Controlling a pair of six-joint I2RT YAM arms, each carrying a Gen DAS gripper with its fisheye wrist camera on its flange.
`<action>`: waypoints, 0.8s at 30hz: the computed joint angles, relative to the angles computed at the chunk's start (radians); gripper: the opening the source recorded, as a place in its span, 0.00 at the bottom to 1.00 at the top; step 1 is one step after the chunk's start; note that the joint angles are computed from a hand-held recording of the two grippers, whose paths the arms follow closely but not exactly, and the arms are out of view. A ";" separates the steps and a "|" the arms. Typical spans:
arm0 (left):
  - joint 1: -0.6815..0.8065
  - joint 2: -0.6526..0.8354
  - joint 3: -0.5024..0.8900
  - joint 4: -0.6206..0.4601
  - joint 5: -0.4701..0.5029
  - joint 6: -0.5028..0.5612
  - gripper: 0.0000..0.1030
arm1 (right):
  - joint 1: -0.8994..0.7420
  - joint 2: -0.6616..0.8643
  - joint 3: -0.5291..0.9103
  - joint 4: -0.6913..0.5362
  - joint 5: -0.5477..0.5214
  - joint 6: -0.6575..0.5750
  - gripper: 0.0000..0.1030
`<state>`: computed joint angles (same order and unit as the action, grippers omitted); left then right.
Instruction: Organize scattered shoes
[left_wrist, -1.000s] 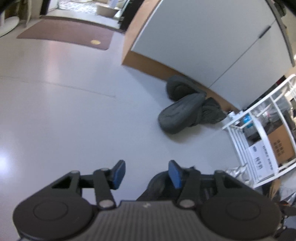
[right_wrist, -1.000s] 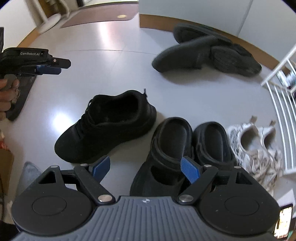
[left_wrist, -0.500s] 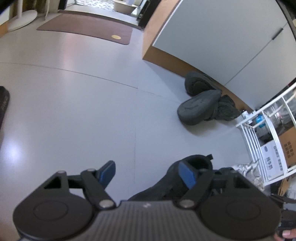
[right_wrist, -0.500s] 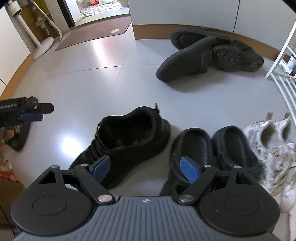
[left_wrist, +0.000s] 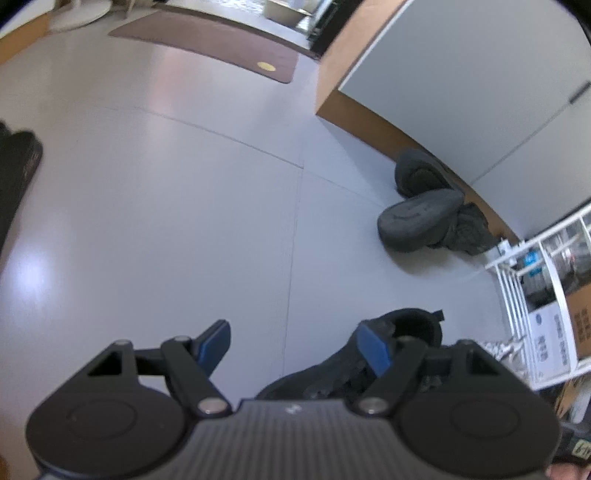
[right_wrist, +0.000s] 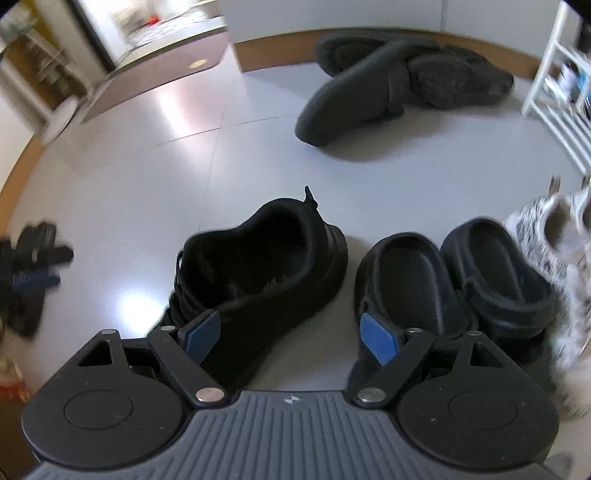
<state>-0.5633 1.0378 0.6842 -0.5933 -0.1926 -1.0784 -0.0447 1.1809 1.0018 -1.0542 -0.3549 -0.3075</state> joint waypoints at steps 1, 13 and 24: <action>0.002 0.007 0.003 0.000 0.008 0.013 0.75 | 0.013 0.003 -0.005 0.011 0.000 0.017 0.84; -0.041 -0.002 -0.001 0.006 -0.080 -0.019 0.75 | 0.127 0.029 -0.160 0.225 0.032 0.208 0.74; -0.035 -0.068 -0.024 -0.032 -0.116 -0.035 0.75 | 0.088 0.017 -0.150 0.212 -0.033 -0.058 0.48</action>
